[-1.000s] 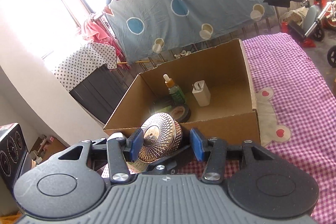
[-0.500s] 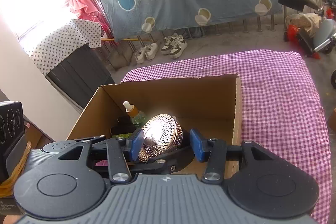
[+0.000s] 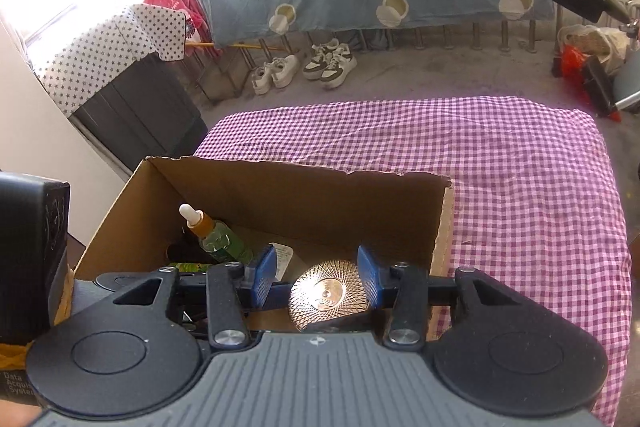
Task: Organize rigid objects
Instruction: 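Carry the candle jar into the box and open the right tool, then grasp the white supplement jar with the right tool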
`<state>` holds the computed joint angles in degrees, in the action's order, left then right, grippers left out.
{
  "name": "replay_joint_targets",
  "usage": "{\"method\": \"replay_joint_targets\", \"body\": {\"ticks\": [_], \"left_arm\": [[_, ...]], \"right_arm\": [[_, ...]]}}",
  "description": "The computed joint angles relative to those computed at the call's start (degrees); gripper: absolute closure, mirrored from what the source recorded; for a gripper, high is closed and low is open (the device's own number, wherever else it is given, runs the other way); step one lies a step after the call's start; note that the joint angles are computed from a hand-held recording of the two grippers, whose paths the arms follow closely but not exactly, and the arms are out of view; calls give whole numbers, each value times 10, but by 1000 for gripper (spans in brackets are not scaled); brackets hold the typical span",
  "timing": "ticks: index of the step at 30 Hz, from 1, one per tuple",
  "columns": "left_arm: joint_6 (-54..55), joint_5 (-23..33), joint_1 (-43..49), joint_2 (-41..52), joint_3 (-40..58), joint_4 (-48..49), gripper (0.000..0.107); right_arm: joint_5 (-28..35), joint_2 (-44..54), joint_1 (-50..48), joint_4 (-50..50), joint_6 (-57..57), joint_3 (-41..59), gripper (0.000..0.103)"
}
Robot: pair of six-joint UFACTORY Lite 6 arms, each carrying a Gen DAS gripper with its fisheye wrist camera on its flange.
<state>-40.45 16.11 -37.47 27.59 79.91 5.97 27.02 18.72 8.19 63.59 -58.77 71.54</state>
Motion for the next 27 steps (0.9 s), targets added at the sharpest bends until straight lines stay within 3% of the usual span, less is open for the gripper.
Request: {"method": "replay_joint_targets", "body": {"ticks": [6, 10, 14, 20, 25, 27], "left_arm": [[-19, 4, -3, -9, -5, 14, 43], [-180, -6, -32, -51, -38, 191, 36], [-328, 29, -79, -120, -85, 358, 29], [-491, 77, -175, -271, -206, 520, 8], [-529, 150, -269, -400, -309, 558, 5], [-542, 182, -309, -453, -354, 562, 5]], "right_arm": [[20, -10, -17, 86, -73, -23, 55], [37, -64, -34, 161, -124, -86, 55], [43, -196, -51, 231, -175, -201, 52], [68, -457, -77, 225, -131, -369, 33], [98, -704, -83, 122, 29, -485, 4], [118, -790, -89, 93, 84, -521, 1]]}}
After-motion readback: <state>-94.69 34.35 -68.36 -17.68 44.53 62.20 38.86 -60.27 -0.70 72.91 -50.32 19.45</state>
